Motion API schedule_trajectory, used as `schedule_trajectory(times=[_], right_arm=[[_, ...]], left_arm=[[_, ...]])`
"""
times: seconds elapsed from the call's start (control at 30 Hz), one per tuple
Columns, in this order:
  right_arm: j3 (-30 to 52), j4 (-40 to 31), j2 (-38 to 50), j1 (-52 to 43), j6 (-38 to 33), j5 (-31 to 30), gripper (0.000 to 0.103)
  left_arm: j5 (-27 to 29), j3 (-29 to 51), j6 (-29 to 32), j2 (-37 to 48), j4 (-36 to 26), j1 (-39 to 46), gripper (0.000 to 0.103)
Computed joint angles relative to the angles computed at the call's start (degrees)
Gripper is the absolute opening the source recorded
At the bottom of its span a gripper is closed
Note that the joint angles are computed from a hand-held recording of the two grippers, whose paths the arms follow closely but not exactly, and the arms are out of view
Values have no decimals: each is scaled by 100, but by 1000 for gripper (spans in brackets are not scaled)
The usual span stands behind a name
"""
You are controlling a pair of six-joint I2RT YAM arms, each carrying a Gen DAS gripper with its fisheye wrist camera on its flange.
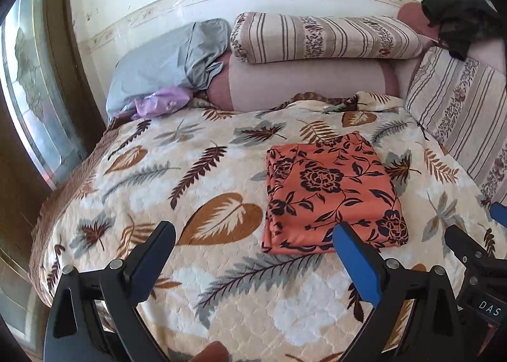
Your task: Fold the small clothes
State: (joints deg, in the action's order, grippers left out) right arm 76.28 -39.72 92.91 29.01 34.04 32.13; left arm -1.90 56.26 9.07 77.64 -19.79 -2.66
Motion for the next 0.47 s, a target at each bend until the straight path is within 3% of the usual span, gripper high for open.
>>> schedule_trajectory(times=[0.47], right_arm=[[351,372,482,-507,-561,-344,96]], left_arm=[[35,538,-103,806,280,-379,99]])
